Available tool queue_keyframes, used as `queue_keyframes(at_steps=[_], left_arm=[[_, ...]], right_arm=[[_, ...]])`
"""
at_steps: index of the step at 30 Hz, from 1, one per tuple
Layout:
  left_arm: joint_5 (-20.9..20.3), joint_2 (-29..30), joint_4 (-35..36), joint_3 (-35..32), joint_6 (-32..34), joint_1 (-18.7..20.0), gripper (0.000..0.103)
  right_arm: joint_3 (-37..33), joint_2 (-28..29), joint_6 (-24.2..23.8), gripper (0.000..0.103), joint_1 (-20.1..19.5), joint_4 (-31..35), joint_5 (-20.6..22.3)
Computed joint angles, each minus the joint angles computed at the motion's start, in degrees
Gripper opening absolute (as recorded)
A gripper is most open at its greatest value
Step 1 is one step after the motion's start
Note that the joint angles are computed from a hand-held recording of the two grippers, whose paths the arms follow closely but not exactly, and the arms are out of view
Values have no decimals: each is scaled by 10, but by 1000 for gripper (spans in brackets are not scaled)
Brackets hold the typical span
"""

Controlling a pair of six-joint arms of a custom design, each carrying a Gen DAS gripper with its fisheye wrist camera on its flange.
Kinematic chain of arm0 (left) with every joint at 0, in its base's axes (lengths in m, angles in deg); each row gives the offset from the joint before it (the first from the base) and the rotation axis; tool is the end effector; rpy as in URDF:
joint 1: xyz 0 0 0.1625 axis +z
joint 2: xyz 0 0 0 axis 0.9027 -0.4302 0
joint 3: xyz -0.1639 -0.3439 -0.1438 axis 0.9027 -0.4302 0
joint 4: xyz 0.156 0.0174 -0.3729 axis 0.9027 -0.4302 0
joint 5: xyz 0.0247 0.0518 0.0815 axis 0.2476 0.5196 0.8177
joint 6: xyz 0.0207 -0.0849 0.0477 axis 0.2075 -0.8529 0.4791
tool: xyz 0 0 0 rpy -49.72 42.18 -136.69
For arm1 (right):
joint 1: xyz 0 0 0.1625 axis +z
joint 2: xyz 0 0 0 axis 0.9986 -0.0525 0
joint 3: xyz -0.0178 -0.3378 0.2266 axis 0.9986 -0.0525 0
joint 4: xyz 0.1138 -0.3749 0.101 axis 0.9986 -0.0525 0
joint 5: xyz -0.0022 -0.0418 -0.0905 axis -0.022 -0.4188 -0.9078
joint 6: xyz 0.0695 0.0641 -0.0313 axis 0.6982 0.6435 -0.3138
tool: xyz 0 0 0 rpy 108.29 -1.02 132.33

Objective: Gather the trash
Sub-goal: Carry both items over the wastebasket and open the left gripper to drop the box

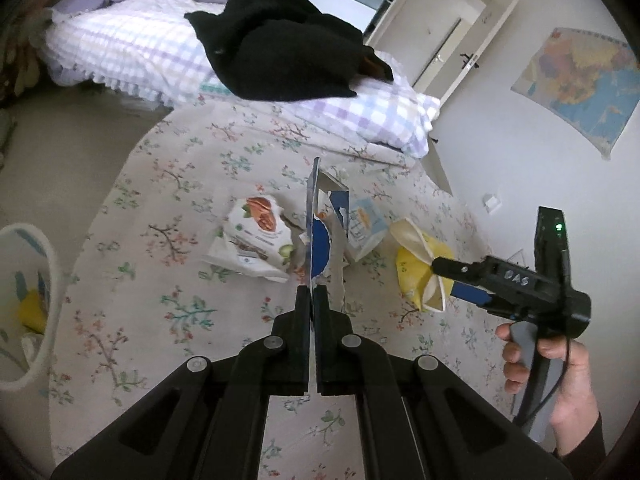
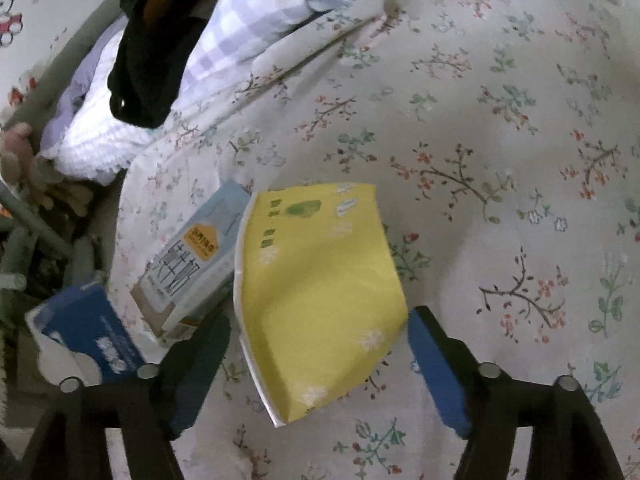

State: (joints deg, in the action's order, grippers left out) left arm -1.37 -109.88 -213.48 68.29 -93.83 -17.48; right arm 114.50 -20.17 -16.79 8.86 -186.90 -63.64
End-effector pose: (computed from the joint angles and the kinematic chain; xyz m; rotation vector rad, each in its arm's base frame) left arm -0.0774 -0.3569 0.1913 0.3440 2.7159 -0.8383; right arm 0.1405 -0.4312 0.0808 -0.0216 -2.7108 0.6910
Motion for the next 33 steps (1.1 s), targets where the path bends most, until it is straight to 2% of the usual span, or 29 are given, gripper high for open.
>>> queue_keyframes(at_steps=[4,7,13,21,26,33], left_arm=[[1,-21,15,3,0,-1,1],[1,-29,20,4,0,2,1],[3,-60,35,8,2,5,1],[23,-139,89,15,0,8,1],[43,-227,159,18,-3,18,1],[72,-342,255,11,1,50,1]], right_arm=[[-22,34,-15,79,21,4,-56],[-29,47,-24,74,26,-2,-76],[-22,33,-2,73,33,-9,-73],[-19,17,12,73,85,-23,-66],[-48,49,3,73,139,-14,-70],[-104,114,8,73,195,11,-49]])
